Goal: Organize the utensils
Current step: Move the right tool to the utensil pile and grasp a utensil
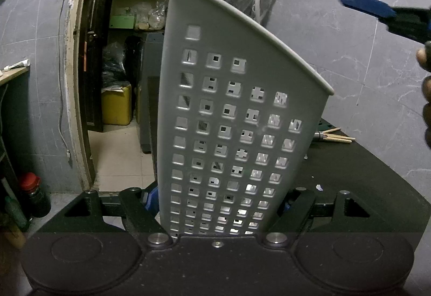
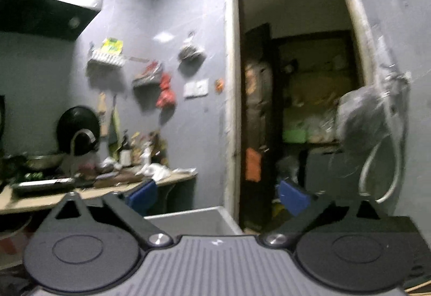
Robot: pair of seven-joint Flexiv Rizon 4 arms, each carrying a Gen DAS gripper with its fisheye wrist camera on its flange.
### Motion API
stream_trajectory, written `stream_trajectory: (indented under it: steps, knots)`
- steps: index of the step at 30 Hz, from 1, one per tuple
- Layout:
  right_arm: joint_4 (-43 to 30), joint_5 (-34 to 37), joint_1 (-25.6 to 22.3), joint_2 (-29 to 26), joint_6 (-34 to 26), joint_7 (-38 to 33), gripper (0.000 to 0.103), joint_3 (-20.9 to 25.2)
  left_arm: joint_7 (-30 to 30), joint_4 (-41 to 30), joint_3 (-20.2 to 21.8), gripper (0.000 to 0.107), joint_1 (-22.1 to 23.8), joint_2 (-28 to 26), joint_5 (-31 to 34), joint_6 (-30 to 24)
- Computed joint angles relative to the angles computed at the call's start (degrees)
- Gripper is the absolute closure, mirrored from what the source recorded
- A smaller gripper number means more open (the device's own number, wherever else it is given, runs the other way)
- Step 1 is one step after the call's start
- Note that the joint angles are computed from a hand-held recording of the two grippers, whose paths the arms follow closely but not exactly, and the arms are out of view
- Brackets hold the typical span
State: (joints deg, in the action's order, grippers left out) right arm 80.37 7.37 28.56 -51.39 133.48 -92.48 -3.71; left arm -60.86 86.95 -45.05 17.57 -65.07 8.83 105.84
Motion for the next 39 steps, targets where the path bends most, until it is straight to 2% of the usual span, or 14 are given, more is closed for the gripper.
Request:
stream_trajectory:
  steps: [6, 8, 10, 13, 16, 17, 19, 23, 27, 29, 33, 36, 37, 39]
  knots:
    - [0.8, 13.5, 2.3, 1.1, 0.3, -4.4, 0.000, -2.9, -0.1, -0.1, 0.0, 0.029, -0.1, -0.1, 0.1, 0.1]
    - [0.6, 18.3, 2.8, 1.3, -1.6, -5.5, 0.000, -3.9, -0.1, -0.2, 0.0, 0.029, -0.1, -0.1, 0.1, 0.0]
    - [-0.7, 25.7, 4.7, 1.2, -6.1, -7.6, 0.000, -6.9, -0.1, -0.1, 0.0, 0.028, -0.1, -0.1, 0.1, 0.1]
    - [-2.4, 35.9, 8.5, 0.7, -14.0, -8.6, 0.000, -13.8, -0.1, 0.0, -0.1, 0.028, 0.0, -0.1, 0.2, 0.1]
    - [-2.2, 43.9, 14.5, -1.1, -22.9, -6.5, 0.000, -24.8, -0.1, 0.0, 0.0, 0.028, 0.0, -0.1, 0.3, 0.1]
    - [-1.6, 45.1, 16.2, -1.9, -25.2, -5.0, 0.000, -28.0, -0.1, 0.0, 0.0, 0.028, 0.0, -0.1, 0.3, 0.1]
    - [-0.4, 45.6, 18.1, -3.2, -28.4, -1.9, 0.000, -31.7, -0.1, 0.0, 0.0, 0.028, 0.0, -0.1, 0.3, 0.1]
    - [0.4, 43.9, 15.3, -2.5, -31.6, 2.2, 0.000, -27.9, -0.1, 0.0, -0.1, 0.028, 0.1, -0.2, 0.4, 0.1]
    - [-2.1, 42.6, 10.9, -2.8, -34.0, 6.6, 0.000, -23.0, -0.1, 0.0, -0.1, 0.028, 0.1, -0.2, 0.4, 0.1]
    - [-4.1, 41.9, 5.6, -2.1, -33.0, 5.8, 0.000, -15.8, -0.1, -0.1, -0.1, 0.028, 0.0, -0.2, 0.3, 0.1]
    - [-9.0, 41.1, -3.1, -3.0, -32.1, 7.8, 0.000, -4.3, -0.1, -0.1, 0.0, 0.028, 0.0, -0.2, 0.3, 0.2]
    - [-13.1, 40.8, -8.2, -4.8, -32.5, 11.2, 0.000, 1.9, 0.0, -0.1, -0.1, 0.028, 0.1, -0.2, 0.4, 0.1]
    - [-15.1, 42.9, -9.0, -5.5, -32.7, 10.1, 0.000, 2.8, 0.1, -0.1, -0.3, 0.028, 0.2, -0.3, 0.4, -0.1]
    - [-16.2, 40.7, -7.2, -7.5, -32.4, 17.2, 0.000, -1.2, 0.2, -0.2, -0.3, 0.028, 0.2, -0.3, 0.3, -0.2]
